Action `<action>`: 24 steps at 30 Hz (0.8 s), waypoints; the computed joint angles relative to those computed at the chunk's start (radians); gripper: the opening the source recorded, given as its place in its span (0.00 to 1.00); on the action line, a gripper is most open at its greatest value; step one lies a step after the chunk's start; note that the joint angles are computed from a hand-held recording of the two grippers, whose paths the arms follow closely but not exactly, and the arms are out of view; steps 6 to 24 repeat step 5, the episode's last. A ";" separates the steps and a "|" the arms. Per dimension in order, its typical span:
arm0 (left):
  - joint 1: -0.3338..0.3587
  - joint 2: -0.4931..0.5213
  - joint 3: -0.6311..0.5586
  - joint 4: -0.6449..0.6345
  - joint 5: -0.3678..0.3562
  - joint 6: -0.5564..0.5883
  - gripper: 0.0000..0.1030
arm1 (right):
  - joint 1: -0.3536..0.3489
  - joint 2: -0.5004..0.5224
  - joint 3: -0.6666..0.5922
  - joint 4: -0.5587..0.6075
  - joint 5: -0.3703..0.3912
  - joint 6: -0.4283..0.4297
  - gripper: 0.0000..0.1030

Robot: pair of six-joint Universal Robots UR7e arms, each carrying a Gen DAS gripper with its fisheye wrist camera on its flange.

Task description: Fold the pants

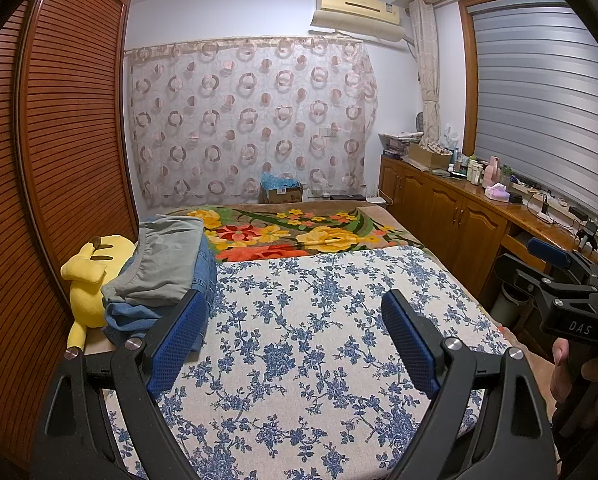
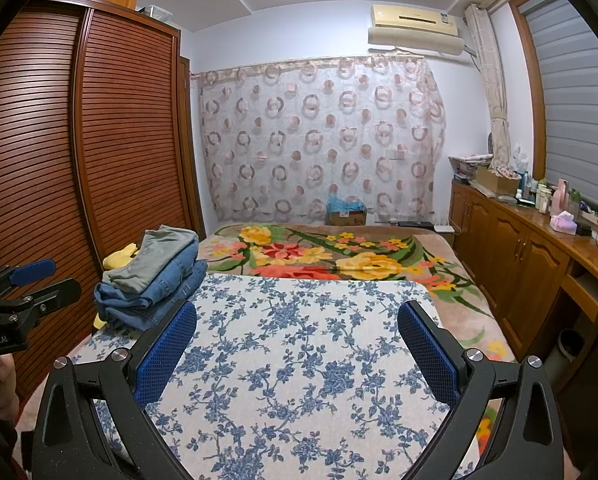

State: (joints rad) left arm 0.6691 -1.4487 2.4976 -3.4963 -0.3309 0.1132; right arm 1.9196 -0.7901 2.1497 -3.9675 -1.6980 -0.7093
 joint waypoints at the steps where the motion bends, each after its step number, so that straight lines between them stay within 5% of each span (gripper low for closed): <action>1: 0.000 -0.001 0.000 0.000 0.000 0.001 0.87 | 0.000 0.001 0.000 -0.002 -0.001 0.000 0.98; 24: 0.001 -0.001 0.000 -0.001 -0.002 0.002 0.87 | 0.000 0.001 0.000 -0.001 -0.001 0.000 0.98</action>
